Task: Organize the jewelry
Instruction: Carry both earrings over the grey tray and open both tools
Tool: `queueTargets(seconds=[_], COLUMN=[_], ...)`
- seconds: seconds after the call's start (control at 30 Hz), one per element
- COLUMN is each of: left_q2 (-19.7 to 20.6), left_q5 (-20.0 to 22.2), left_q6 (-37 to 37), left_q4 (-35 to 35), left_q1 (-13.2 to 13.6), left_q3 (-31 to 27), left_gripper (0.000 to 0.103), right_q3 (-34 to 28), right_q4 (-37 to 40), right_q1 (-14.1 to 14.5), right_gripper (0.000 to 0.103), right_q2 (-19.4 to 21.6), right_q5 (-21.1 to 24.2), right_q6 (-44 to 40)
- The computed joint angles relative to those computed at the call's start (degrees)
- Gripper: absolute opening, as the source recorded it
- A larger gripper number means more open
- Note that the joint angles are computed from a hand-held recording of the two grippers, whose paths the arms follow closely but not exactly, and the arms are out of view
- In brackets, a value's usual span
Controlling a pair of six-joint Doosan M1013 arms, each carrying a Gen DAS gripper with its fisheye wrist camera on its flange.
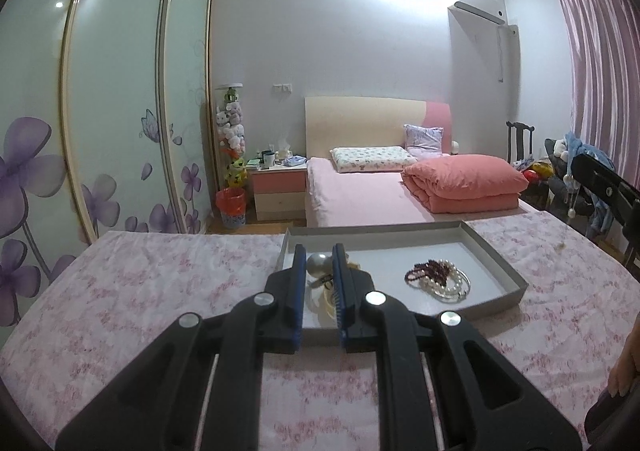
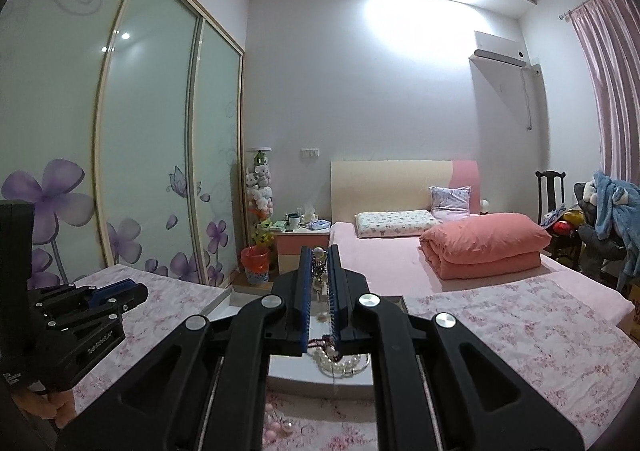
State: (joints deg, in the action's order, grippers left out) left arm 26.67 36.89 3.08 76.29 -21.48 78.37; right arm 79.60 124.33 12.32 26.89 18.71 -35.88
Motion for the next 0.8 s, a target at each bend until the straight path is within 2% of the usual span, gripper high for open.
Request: queueTargets(seconds=[0.5, 0.63, 0.73, 0.8], left_q2=[6.41, 8.68, 10.08, 10.67], left_q5=[-0.86, -1.95, -2.24, -2.3], left_q6=[8.03, 12.55, 15.85, 17.03], left_q4=[-6.47, -12.05, -16.2, -17.42], left_q1=[2.53, 3.55, 4.12, 4.32], left_q3=[-9.88, -13.06, -14.98, -15.75], left_gripper=[0.014, 0.014, 0.014, 0.014], right_q3=[-9.55, -12.48, -15.01, -16.04], right_q4=[-10.71, -19.29, -31.08, -35.47], right_q1=[0.91, 1.05, 1.15, 1.18], right_gripper=[0.009, 0.009, 0.009, 0.009], right_q2=[6.33, 8.4, 10.11, 10.84], right_q5=[-3.64, -4.71, -5.25, -5.35], right_q6=[12.03, 21.29, 34.23, 38.78])
